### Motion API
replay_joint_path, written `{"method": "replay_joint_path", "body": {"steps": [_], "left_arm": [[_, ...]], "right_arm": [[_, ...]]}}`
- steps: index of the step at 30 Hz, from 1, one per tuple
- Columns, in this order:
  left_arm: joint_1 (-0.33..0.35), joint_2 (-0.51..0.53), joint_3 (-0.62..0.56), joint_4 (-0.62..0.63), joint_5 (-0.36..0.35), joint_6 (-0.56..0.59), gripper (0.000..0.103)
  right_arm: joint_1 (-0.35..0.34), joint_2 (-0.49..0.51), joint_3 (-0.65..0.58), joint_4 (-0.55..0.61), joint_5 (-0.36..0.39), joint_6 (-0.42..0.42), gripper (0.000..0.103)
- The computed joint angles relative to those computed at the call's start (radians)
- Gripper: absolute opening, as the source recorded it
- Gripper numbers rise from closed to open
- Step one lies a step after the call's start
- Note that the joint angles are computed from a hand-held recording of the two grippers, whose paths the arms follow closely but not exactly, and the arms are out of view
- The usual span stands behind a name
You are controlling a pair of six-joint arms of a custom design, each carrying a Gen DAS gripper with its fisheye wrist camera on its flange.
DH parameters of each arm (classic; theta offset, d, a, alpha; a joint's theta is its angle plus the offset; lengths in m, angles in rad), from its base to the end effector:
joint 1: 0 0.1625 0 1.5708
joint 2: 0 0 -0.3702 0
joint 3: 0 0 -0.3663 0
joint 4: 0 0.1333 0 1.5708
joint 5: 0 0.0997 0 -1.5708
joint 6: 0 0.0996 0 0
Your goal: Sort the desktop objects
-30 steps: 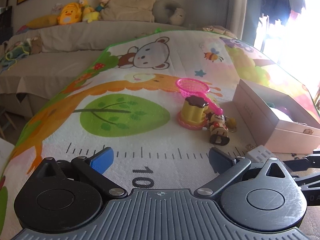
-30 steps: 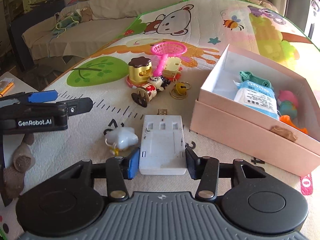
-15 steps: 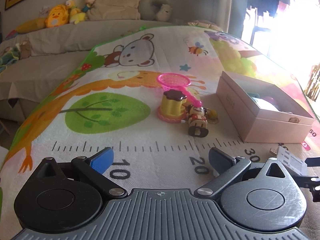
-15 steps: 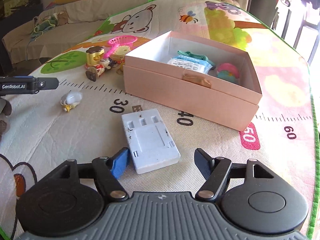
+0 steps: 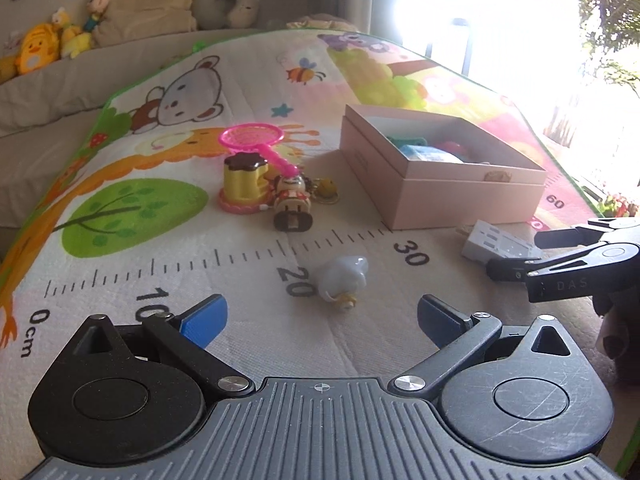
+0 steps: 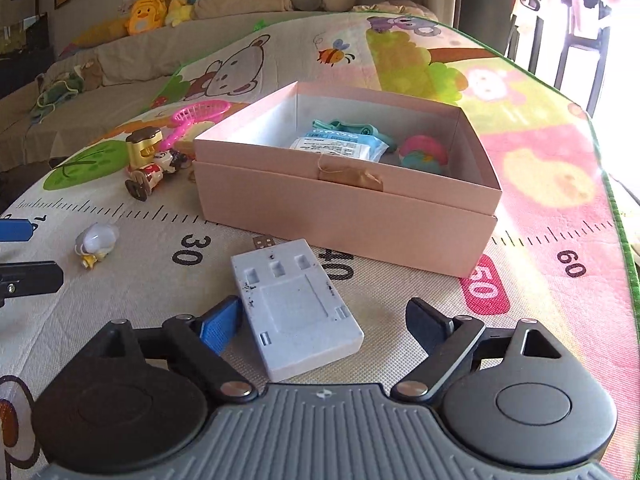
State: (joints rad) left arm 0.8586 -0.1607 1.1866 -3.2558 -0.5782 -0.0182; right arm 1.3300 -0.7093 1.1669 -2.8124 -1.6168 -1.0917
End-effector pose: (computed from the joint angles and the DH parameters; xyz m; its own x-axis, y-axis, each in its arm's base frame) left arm -0.2721 -0.6468 -0.0735 -0.7581 -0.0419 -0.6508 0.5029 0.5977 -0.6244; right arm -0.0539 -0.7594 0.2417 -0.5935 -0.4859 0.6416 -0.7762 0.5564 -0.2966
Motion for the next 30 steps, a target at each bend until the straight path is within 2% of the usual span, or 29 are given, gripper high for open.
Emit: {"method": "replay_joint_path", "body": {"steps": [4,8,12,14,15,16,17,20,23,24,25,27,30], "left_arm": [[0.005,0.043,-0.096,0.123,0.02,-0.015,0.103],[0.015,0.085,-0.199,0.277,0.094,-0.083,0.103],[0.02,0.088,-0.222,0.332,0.124,-0.116,0.103],[0.021,0.084,-0.218,0.34,0.126,-0.124,0.103],[0.021,0.083,-0.22,0.347,0.127,-0.128,0.103],[0.02,0.084,-0.22,0.351,0.128,-0.131,0.103],[0.02,0.084,-0.221,0.353,0.131,-0.131,0.103],[0.019,0.085,-0.223,0.357,0.134,-0.135,0.103],[0.02,0.082,-0.218,0.354,0.129,-0.145,0.103],[0.02,0.081,-0.216,0.354,0.127,-0.149,0.103],[0.021,0.079,-0.214,0.354,0.125,-0.154,0.103],[0.021,0.077,-0.211,0.353,0.122,-0.158,0.103],[0.021,0.077,-0.21,0.352,0.122,-0.158,0.103]], "right_arm": [[-0.005,0.011,-0.035,0.028,-0.008,0.064,0.09],[-0.008,0.006,-0.033,0.046,0.004,0.055,0.094],[-0.014,-0.004,-0.029,0.075,0.035,0.044,0.093],[-0.013,-0.01,-0.016,0.082,0.048,0.005,0.082],[-0.014,-0.016,-0.005,0.085,0.059,-0.024,0.069],[-0.015,-0.028,0.013,0.099,0.079,-0.069,0.05],[-0.015,-0.04,0.023,0.126,0.092,-0.101,0.048],[-0.017,-0.078,0.037,0.255,0.109,-0.183,0.048],[-0.024,-0.118,0.062,0.318,0.112,-0.292,0.048],[-0.027,-0.129,0.069,0.316,0.107,-0.322,0.051],[-0.031,-0.135,0.076,0.294,0.103,-0.342,0.062],[-0.038,-0.131,0.087,0.183,0.09,-0.35,0.077],[-0.039,-0.081,0.059,-0.023,0.033,-0.286,0.081]]}}
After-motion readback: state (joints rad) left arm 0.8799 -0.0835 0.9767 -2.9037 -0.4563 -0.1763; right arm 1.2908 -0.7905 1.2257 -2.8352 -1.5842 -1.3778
